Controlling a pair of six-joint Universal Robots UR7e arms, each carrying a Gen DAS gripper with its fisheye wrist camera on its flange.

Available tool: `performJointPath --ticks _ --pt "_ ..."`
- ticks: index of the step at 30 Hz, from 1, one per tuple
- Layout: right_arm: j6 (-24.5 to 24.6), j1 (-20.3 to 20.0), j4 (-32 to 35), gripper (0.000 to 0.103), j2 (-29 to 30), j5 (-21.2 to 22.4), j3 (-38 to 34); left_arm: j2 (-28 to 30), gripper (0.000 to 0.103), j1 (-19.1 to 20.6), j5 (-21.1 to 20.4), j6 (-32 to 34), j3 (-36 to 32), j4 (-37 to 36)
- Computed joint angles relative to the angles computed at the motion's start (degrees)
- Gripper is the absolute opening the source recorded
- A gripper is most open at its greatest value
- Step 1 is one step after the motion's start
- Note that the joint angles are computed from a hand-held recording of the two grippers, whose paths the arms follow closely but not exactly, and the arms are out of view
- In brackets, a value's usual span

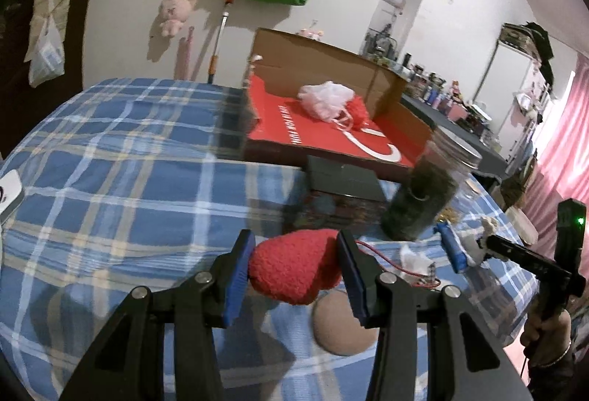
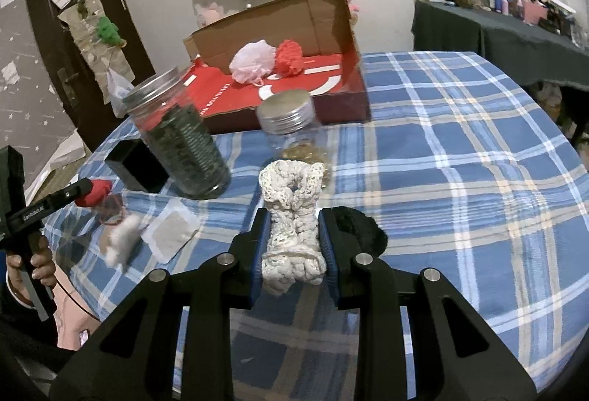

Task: Organize soft objects
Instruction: 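Carry the heart plush and knitted scrunchie over the cardboard box with both tools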

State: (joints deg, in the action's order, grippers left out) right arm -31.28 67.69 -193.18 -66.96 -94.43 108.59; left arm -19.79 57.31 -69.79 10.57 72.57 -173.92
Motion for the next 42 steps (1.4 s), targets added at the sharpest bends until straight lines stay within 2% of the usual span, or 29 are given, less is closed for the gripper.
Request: performJointPath --ticks 8,11,14,20,27,34,42 --pt "1.5 -0.5 3.7 0.026 -0.4 0.1 -2.5 -1.0 0.048 1.8 -1.5 -2.8 -2.4 3.1" --pt "1.7 -0.5 4.5 0.026 -0.4 0.0 -3.2 -1.6 0.048 2.3 -3.5 -4.3 -3.3 5.1" --pt "1.7 -0.4 4.5 0.026 -0.2 -0.3 -3.6 -1.8 0.048 2.0 -3.6 -3.0 -3.0 4.4" --pt "1.6 -0.5 5.1 0.026 -0.1 -1.0 -4.0 -2.0 0.048 1.8 -0.5 -1.1 -3.3 4.0" --pt "-0.7 0.1 7.1 0.026 0.5 -3.6 -6.7 0.9 0.048 2.1 3.2 3.8 -9.8 8.7" --pt "-4.9 0.4 11.6 0.026 1.8 -5.4 -11.9 5.4 0.048 3.0 -0.2 11.2 -18.6 11.7" --pt "-7.8 0.5 17.8 0.026 3.5 -4.8 -17.8 9.4 0.048 3.5 -4.7 15.8 -27.7 18.6"
